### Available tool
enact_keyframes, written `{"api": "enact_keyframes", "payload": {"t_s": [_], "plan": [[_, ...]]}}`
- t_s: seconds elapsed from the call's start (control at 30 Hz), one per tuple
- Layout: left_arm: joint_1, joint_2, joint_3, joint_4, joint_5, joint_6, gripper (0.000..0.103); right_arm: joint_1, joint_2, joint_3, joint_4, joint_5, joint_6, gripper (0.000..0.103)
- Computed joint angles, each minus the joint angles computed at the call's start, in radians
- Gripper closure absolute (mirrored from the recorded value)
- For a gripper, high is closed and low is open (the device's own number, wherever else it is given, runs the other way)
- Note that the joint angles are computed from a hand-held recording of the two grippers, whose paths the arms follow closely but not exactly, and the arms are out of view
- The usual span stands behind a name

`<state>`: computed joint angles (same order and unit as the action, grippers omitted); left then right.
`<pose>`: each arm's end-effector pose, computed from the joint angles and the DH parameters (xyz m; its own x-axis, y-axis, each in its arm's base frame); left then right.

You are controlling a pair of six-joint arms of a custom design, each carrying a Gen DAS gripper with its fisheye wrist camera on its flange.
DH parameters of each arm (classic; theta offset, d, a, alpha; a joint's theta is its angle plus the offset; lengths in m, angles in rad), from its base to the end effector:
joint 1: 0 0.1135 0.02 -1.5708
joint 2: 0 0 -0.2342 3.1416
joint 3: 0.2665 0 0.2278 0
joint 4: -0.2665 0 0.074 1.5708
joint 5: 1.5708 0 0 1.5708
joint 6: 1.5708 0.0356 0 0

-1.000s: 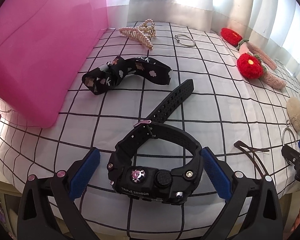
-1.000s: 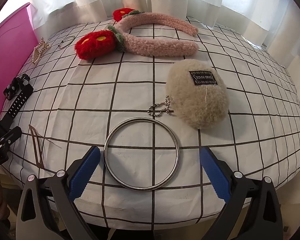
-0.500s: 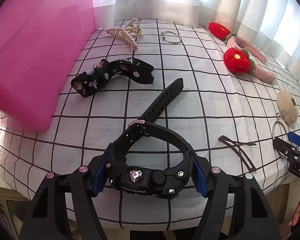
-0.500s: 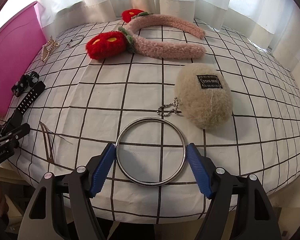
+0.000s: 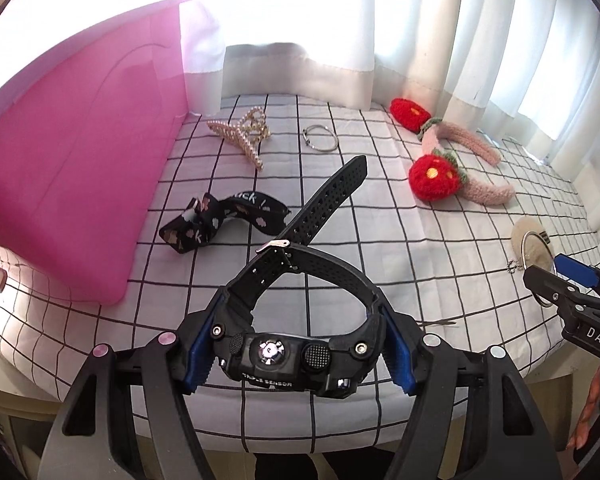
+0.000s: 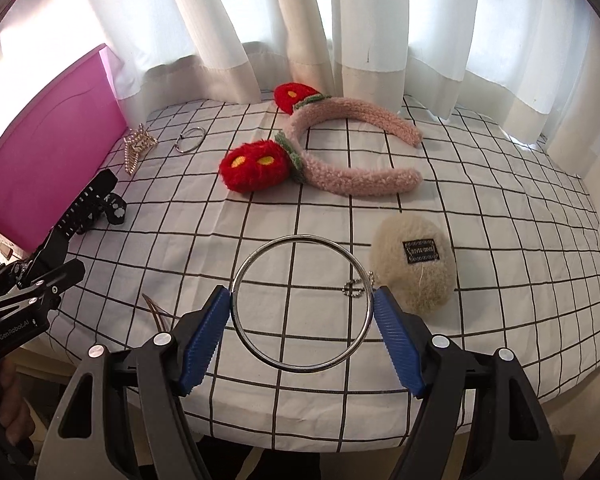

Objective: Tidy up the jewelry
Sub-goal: 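Carry the watch and ring into the pink bin while both tools open to drop them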

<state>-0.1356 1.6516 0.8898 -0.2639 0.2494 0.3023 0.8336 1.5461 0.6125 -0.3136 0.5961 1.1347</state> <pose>0.2917 -0.0487 0.1459 -0.7320 0.3911 -0.5578 0.4984 0.8657 -0.0471 0.1668 0.1539 0.1086 -0.7158 0.3275 -0.6168 0.3696 0.9270 0.0634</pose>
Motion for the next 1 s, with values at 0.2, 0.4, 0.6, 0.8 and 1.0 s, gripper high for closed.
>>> {"api": "enact_keyframes", "payload": {"t_s": [0.2,0.4,0.6,0.8,1.0], "plan": [[0.010,-0.098,0.065,-0.057,0.056,-0.023,0.036,0.004,-0.092,0.103,-0.129,0.080,-0.058,0.032],[0.034,-0.145,0.150,-0.084,0.100,-0.059,0.036,0.009,-0.130,0.232,-0.219,0.155,-0.138,0.032],[0.096,-0.171,0.254,-0.106,0.155,-0.093,0.036,-0.003,-0.099,0.396,-0.216,0.193,-0.285,0.032],[0.202,-0.125,0.403,-0.128,0.190,-0.125,0.036,-0.012,0.022,0.621,-0.125,0.175,-0.500,0.032],[0.323,-0.001,0.576,-0.157,0.169,-0.131,0.036,-0.032,0.258,0.960,-0.071,0.068,-0.691,0.032]]}}
